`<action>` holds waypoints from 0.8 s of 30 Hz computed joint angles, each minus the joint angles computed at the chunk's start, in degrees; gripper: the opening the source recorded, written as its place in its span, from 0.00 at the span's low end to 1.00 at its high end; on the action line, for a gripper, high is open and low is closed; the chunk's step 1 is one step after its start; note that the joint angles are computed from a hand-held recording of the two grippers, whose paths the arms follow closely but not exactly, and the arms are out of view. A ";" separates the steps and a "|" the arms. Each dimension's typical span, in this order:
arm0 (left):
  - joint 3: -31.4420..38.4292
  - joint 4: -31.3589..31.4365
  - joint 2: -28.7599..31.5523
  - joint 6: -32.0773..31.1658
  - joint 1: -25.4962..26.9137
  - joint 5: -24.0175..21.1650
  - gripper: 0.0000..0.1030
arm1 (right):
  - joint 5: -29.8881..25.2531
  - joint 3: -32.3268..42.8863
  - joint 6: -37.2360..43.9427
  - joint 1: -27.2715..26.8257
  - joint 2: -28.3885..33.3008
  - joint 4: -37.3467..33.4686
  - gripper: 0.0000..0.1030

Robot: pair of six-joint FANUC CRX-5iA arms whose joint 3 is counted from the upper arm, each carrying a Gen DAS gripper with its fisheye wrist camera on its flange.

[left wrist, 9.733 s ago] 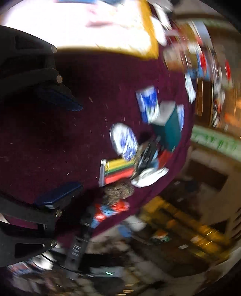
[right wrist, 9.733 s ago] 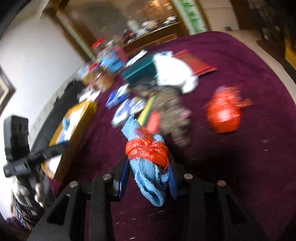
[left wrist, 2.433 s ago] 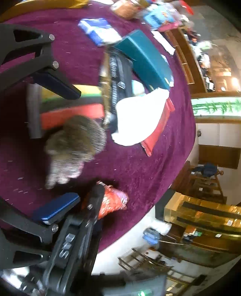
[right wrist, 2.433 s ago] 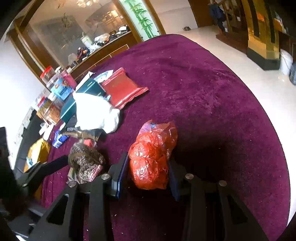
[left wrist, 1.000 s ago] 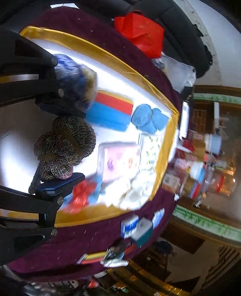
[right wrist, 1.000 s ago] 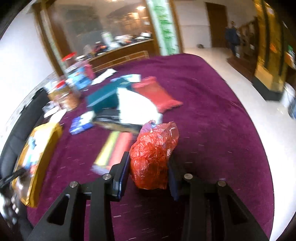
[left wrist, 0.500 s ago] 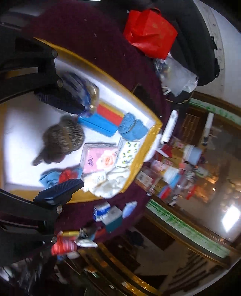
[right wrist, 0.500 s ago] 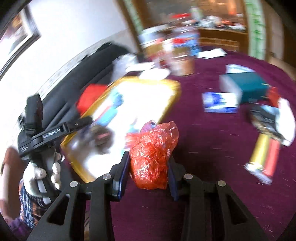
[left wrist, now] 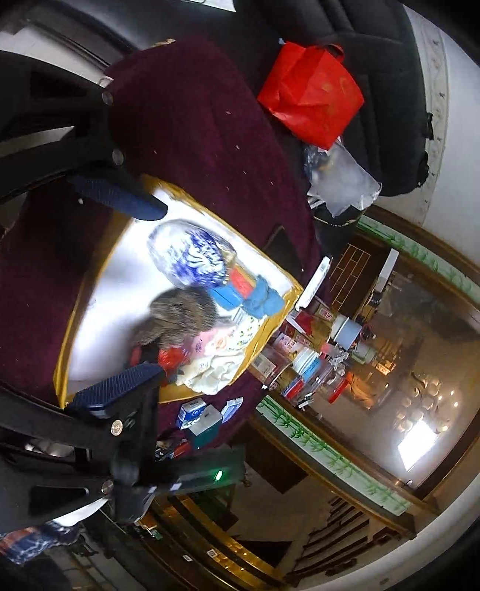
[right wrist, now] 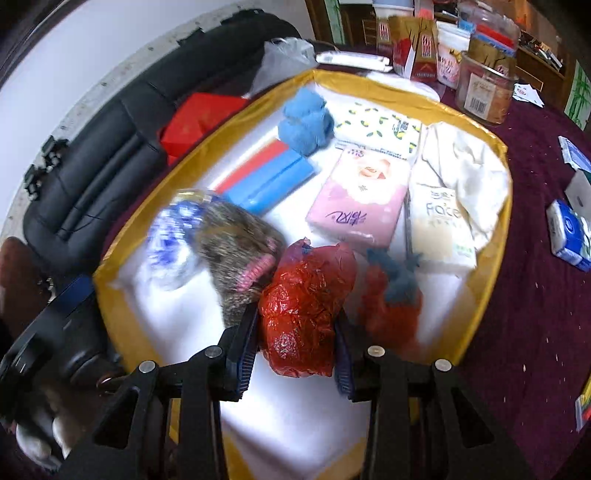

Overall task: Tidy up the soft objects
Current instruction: 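Open both tools to release the knit ball and red bag in the tray, then move both tools back over the table toward the striped pack and white cloth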

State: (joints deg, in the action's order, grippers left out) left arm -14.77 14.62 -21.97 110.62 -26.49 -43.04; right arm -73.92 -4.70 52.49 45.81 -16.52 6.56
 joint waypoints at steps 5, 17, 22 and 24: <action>-2.57 2.66 -1.40 -1.56 1.43 0.49 0.81 | 0.12 1.43 -0.17 -0.94 2.87 1.26 0.35; -2.36 1.88 -1.94 -1.14 0.74 -0.65 0.85 | 3.24 1.17 -2.49 -2.91 0.77 0.78 0.63; -0.58 -0.59 -1.49 0.78 -0.93 -1.73 0.86 | 3.58 -3.29 -6.10 0.96 -7.39 9.04 0.73; 1.09 -2.99 -0.81 2.38 -2.54 -2.48 0.86 | 2.27 -6.09 -8.36 3.20 -11.65 13.94 0.75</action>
State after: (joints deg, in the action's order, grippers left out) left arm -13.68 11.63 -22.78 113.00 -29.03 -45.52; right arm -71.65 -10.79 44.13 49.01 -28.17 20.50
